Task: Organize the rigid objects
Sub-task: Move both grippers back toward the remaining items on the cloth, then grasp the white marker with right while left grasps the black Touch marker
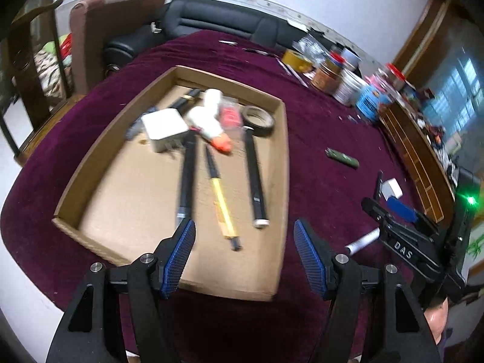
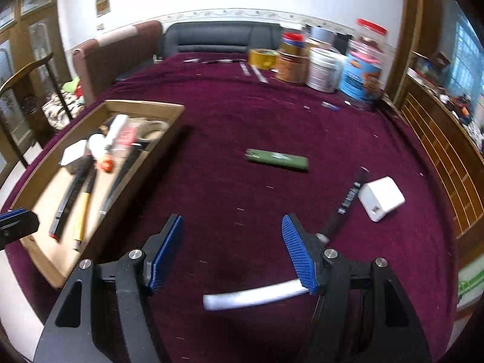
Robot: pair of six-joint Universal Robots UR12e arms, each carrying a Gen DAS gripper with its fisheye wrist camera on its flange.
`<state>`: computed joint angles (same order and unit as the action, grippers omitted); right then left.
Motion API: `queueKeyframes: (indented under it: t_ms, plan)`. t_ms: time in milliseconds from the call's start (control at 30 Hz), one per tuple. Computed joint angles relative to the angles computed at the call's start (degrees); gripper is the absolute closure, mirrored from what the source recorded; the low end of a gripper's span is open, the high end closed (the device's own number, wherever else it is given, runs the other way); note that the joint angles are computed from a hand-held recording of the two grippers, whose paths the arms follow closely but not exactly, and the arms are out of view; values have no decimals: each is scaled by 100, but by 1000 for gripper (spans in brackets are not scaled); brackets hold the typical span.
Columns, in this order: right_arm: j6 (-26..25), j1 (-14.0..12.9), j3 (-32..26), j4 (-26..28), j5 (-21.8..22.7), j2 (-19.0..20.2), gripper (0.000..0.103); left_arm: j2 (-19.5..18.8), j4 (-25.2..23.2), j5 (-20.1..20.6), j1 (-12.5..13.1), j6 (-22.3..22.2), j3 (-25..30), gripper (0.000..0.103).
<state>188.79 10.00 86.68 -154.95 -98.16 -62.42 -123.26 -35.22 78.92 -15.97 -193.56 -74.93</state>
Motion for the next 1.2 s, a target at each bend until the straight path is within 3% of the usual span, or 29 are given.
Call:
queueKeyframes:
  t_ms: [367,600,833,900,1033,1200]
  plan:
    - [166,-344,342,-142,-213,-168,36,-295,-574,146,-371,721,561,41]
    - [780,-759,601,-379,-179,-296,37,-561,-1045,192,-527,992,992,41]
    - [1220,-1063,658,-506,-217,-271,37,-1099,-1162,251,-678,1304,1917,41]
    - [1306,-1127,688,-633,-150,-243,37,-1277,-1427,277,-722,1440,2261,42]
    - [1675,-1280,800,-788,204,-228,37,-1520,-1775,-109,-807,1668,2675,42]
    - [2113,-1416,948,-921,394,-291,37,-2114,-2280,101,-1071,2152,3612,42]
